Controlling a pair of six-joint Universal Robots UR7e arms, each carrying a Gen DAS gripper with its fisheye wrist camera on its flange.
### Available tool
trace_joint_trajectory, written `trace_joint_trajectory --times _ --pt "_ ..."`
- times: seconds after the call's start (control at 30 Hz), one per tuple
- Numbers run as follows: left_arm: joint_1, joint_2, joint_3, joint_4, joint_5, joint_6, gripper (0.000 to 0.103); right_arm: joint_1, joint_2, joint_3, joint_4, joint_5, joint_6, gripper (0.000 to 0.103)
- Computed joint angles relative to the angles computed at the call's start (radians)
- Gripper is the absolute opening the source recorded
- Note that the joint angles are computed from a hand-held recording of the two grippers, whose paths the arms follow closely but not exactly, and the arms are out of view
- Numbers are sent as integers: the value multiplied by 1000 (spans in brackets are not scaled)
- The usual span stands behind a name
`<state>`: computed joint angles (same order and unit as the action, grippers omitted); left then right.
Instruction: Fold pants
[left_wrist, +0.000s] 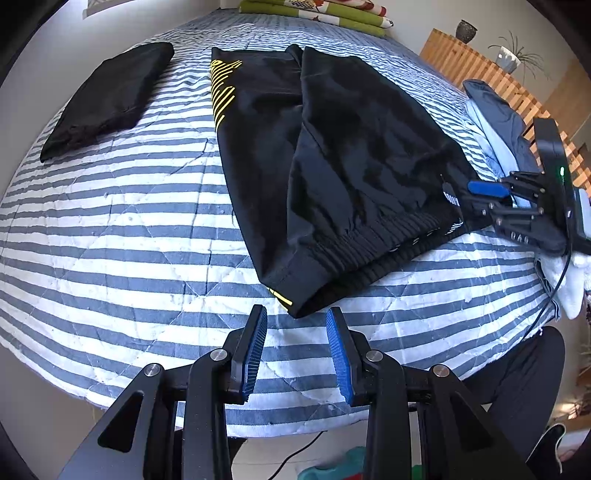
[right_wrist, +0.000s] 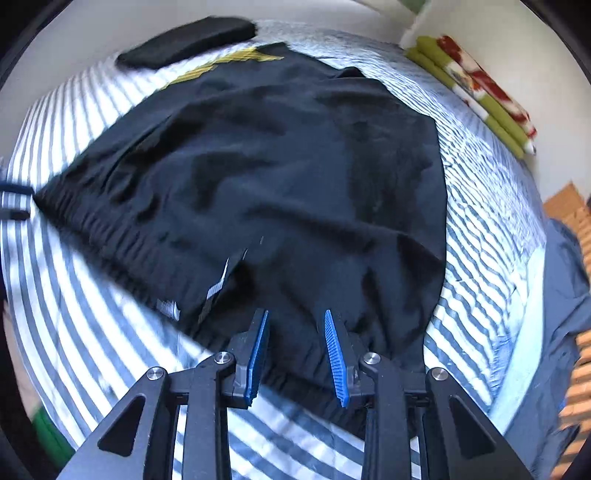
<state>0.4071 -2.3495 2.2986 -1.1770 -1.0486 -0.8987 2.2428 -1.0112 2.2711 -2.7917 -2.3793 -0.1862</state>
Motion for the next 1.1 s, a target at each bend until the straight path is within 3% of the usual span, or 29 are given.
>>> trace_joint_trajectory --times 0.1,0.27,0.4,0.57,0.73,0.8,0.83,0.87,0.97,1.1 --pt "-10 -6 -2 10 -5 -6 36 -12 -53 6 56 108 4 28" --pt "26 23 9 -33 44 16 36 48 -37 29 65 82 -35 28" --pt "38 77 18 -49 92 39 36 67 27 18 -1 55 -67 30" --pt "94 107 6 -117 123 37 35 54 92 -18 -65 54 -57 30" --pt "84 101 0 -111 118 35 33 46 109 -52 -105 71 -33 30" --pt "74 91 8 -108 106 31 33 34 116 -61 -94 93 -28 21" --pt "68 86 13 -104 97 28 33 32 120 -66 -75 91 -21 10" --pt "69 85 18 -107 88 33 34 38 131 -70 -64 61 -9 5" --pt "68 93 30 -123 70 42 38 66 128 -54 -136 -31 -21 4" --pt "52 125 53 -221 43 110 41 63 -30 -14 -189 -87 49 4"
